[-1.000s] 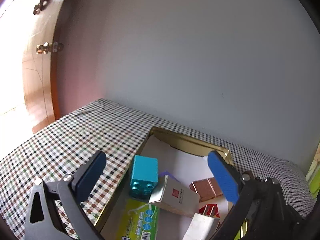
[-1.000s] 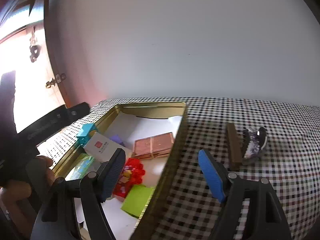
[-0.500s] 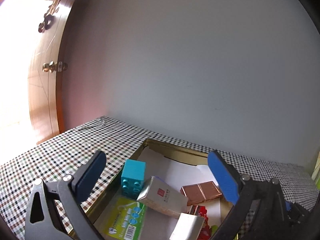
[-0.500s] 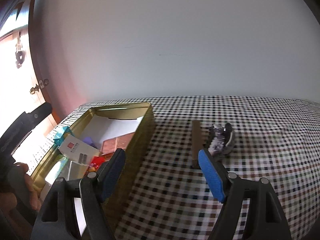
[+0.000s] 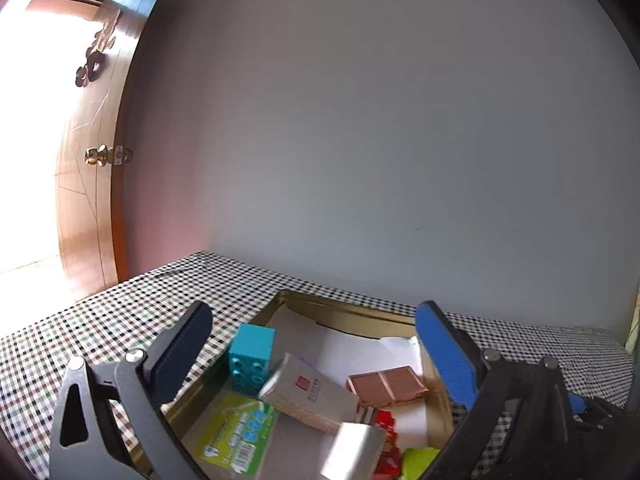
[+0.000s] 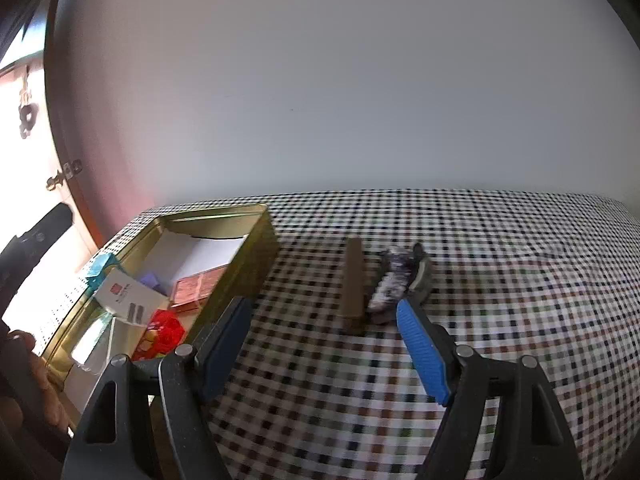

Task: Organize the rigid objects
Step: 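Move both tools back toward the brown stick and sparkly pouch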

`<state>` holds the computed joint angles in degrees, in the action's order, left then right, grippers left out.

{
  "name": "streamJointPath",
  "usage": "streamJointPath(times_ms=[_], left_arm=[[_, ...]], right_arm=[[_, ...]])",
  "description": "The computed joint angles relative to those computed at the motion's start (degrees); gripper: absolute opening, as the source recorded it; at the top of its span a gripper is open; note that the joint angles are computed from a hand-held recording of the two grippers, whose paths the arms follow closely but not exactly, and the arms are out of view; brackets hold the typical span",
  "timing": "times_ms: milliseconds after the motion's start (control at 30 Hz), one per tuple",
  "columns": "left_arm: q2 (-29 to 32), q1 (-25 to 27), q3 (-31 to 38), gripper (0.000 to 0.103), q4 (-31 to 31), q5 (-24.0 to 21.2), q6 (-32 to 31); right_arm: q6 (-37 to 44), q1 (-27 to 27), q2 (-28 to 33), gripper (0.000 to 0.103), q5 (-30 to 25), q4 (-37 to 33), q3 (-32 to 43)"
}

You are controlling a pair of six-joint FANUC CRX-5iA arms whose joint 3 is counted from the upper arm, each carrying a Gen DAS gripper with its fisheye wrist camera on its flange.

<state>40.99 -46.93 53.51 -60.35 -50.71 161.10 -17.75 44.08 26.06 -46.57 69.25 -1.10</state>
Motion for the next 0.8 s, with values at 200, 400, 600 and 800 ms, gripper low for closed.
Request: streamJointPath(times_ms=[200,400,600,800], left_arm=[[1.07,-0.47,0.83,0.103,3.92,3.02,-6.33],[2.53,-1.69,2.04,0.103,4.70,5.30,-15.06],[4.28,-0.52,4.22,0.103,13.62,6.40,-20.71],[6.79,-0.85,7.73,0.103,17.70,5.60,-27.99]], right_arm=[[-0.75,-0.39,-1.53,0.078,-2.05,-1.43,-1.92],[-1.89,-1.36,-3.55,0.078,-3.56,-5.27,-3.91],[0.32,-2.32,-3.63,0.077,-5.87,-9.02,-3.21],[5.45,-4.52,-2.92,0.077,-1.78,-12.74,-1.06]])
